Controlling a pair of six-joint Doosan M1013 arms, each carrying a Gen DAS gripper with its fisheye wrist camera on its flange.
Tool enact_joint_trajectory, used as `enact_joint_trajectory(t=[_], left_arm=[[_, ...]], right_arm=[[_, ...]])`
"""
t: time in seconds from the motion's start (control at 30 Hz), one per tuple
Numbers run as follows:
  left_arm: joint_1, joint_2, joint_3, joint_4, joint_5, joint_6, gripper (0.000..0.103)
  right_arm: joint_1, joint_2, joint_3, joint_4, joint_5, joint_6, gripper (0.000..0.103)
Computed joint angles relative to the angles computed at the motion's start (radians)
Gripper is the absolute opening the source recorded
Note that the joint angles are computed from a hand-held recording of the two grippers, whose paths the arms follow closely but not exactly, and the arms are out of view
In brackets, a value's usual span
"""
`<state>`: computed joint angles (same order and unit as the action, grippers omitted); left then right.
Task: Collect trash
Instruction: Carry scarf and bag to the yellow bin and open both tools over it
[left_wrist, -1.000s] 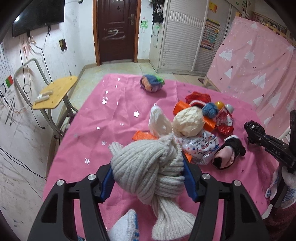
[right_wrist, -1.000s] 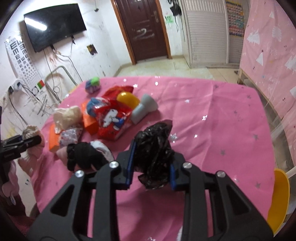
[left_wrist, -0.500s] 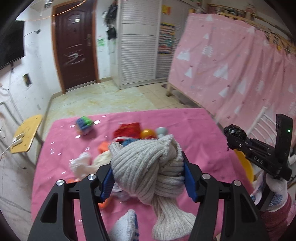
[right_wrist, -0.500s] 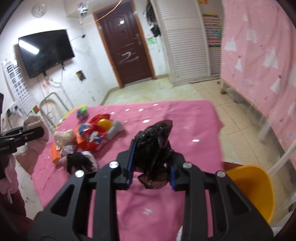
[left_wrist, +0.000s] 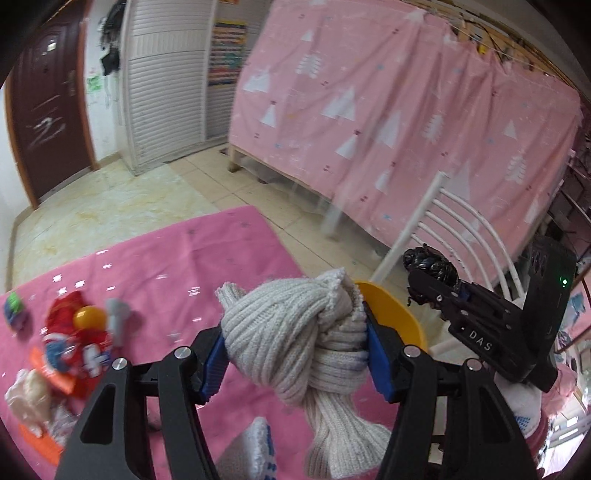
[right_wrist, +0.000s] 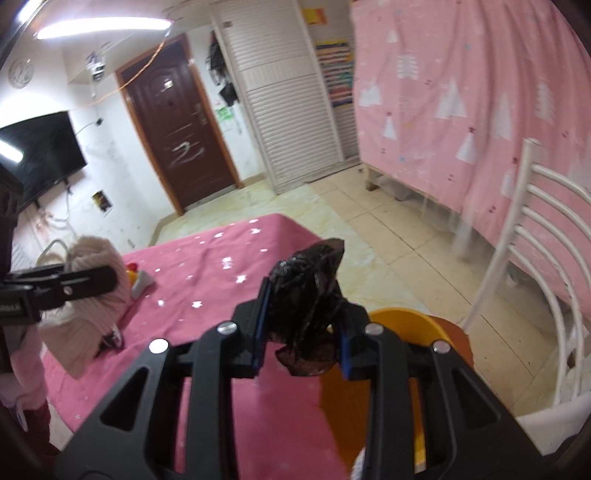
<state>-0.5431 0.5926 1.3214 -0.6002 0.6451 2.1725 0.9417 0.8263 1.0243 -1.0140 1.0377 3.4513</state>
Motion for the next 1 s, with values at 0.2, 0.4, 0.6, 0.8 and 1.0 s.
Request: enact_joint_trajectory(t=[0.2,0.4,0.6,0.8,1.0], left_arm=[[-0.037,0.075,-0.087,-0.093,0.090,0.061,0.056],[-0.064,0.128,-0.150,-0.113,0.146,0.054,0.068],[-0.084,0.129,-0.155,-0.087,0.113,0.032,0.077],[-0.078,0.118,-0.149,-0.074,0.093,-0.015,0.077],[-0.060,0.102,-0.136,-0.080,0.085,-0.033,0.077]], right_arm=[[0.008,-0.032,0.070,-0.042,0.036,0.113,0.029],[0.011,-0.062,0.132,-0.070,0.046,0.196,0.029],[0.005,-0.073,0.166,-0.064,0.013,0.224,0.029],[-0.014,-0.056,0.158,0.005,-0.053,0.167,0.032],[-0.023,-0.033,0.130,0.059,-0.061,0.127,0.057]])
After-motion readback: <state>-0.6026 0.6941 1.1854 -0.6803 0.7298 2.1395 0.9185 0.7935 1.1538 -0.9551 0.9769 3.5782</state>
